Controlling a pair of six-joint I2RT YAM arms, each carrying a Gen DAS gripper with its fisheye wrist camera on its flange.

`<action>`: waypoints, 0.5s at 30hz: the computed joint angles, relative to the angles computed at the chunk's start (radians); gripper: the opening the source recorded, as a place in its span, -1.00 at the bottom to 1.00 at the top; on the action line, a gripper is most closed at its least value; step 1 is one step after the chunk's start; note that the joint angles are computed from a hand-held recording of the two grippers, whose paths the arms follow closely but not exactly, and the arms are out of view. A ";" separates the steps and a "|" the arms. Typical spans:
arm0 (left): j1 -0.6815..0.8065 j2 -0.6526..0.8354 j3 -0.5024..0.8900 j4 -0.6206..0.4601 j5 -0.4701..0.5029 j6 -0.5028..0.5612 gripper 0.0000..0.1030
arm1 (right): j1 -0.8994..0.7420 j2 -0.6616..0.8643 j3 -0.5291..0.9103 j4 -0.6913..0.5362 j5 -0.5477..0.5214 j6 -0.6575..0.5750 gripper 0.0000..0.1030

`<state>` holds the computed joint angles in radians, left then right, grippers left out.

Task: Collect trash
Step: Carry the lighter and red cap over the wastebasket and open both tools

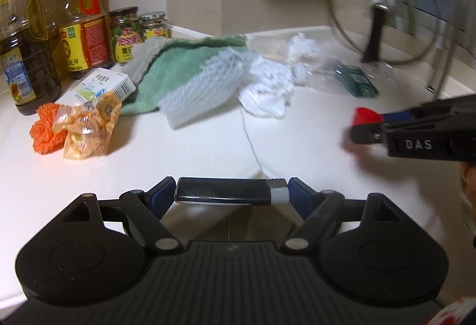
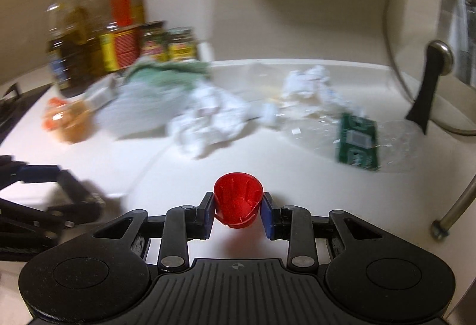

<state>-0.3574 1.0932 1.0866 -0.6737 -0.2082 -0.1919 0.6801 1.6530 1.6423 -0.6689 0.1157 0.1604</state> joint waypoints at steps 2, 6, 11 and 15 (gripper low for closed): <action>0.022 -0.066 -0.034 -0.031 0.058 0.041 0.56 | 0.048 -0.016 -0.002 -0.025 0.011 0.025 -0.36; 0.081 -0.173 -0.076 -0.138 0.179 0.140 0.56 | 0.151 -0.046 -0.011 -0.061 0.035 0.071 -0.36; 0.167 -0.273 -0.149 -0.246 0.297 0.270 0.56 | 0.260 -0.059 -0.031 -0.078 0.073 0.130 -0.36; 0.238 -0.316 -0.218 -0.296 0.374 0.349 0.56 | 0.326 -0.052 -0.057 -0.082 0.087 0.187 -0.36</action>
<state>-0.1194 0.7772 0.8682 -0.9701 0.1657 0.1576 1.0057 1.6009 1.5857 -0.7508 0.2023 0.3478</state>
